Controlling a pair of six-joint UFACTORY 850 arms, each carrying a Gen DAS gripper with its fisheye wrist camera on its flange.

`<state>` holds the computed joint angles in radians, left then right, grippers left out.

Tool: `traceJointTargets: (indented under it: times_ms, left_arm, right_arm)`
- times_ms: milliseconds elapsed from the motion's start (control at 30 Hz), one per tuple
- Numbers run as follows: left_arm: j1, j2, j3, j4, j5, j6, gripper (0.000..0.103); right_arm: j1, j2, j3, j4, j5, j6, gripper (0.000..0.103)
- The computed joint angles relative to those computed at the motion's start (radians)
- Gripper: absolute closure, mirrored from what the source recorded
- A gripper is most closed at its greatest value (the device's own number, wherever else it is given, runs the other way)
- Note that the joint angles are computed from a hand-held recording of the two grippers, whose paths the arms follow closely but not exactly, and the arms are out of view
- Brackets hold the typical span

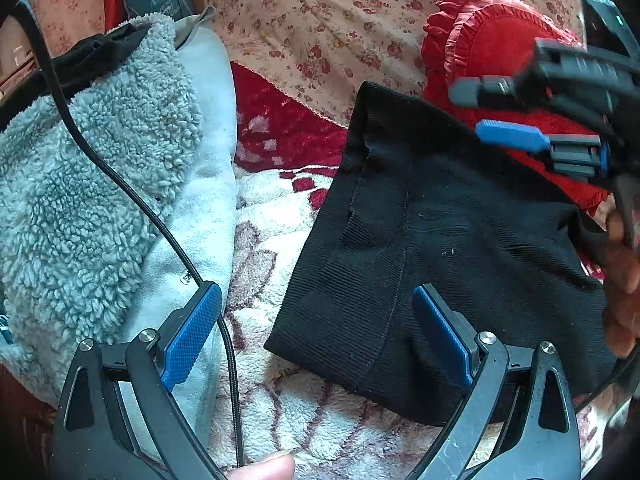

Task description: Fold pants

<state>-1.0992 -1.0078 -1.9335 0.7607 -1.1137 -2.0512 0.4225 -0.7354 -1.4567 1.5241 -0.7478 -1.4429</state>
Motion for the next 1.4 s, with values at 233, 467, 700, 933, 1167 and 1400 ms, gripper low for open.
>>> traceJointTargets:
  times_ms: [233,467,700,933,1167,1400]
  left_arm:
    - [-0.016,-0.03,-0.065,0.0,-0.052,0.024,0.006]
    - [-0.044,-0.08,-0.182,0.012,-0.115,0.075,0.006]
    - [-0.066,-0.168,-0.355,0.013,-0.163,0.149,0.006]
    - [-0.078,-0.213,-0.448,0.007,-0.173,0.196,0.006]
    - [-0.064,-0.045,-0.131,-0.014,0.067,-0.011,0.006]
    - [-0.042,0.049,0.062,0.003,0.311,-0.203,0.006]
  right_arm:
    - [-0.036,0.146,0.257,0.161,0.12,-0.238,0.056]
    - [-0.102,0.322,0.494,0.33,0.175,-0.502,0.056]
    - [-0.193,0.416,0.612,0.321,0.175,-0.492,0.054]
    - [-0.312,0.518,0.73,0.36,0.185,-0.557,0.054]
    - [-0.492,0.575,0.803,0.361,0.238,-0.589,0.054]
    - [-0.656,0.539,0.798,0.34,0.274,-0.542,0.054]
